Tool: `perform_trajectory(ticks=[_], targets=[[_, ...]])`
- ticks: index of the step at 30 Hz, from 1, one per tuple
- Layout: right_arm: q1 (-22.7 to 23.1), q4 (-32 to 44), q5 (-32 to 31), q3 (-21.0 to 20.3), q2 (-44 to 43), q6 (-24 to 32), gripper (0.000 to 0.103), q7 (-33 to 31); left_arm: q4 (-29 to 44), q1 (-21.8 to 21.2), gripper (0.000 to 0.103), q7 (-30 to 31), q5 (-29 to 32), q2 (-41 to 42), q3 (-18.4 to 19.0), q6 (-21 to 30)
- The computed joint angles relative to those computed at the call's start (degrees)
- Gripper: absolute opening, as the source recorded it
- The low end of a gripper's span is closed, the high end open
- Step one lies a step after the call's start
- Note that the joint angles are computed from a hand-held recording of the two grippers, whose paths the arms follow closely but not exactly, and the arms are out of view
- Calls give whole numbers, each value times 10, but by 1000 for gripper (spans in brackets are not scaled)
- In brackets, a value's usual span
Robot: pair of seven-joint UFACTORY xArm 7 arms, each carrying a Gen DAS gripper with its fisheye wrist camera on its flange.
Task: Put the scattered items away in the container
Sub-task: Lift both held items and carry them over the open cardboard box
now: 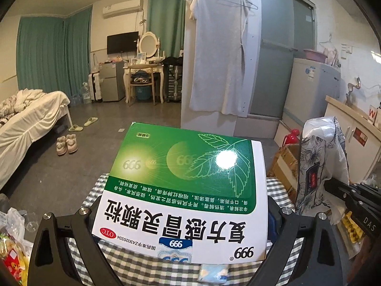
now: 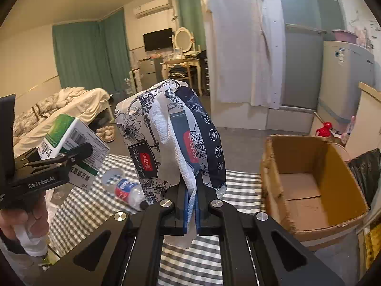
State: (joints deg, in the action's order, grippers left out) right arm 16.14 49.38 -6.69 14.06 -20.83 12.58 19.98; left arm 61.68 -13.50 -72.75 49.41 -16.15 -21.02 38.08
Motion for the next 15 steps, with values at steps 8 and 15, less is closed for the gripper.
perform_trajectory(ticks=[8,15], targets=[[-32,-3,0,-24,-28,23,4,-1,70,-30,98,5,14,67,3,-7],[-71,-9,-8,-36,-47,39,4,-4,152,-86,98,16,25,140,28,-3]])
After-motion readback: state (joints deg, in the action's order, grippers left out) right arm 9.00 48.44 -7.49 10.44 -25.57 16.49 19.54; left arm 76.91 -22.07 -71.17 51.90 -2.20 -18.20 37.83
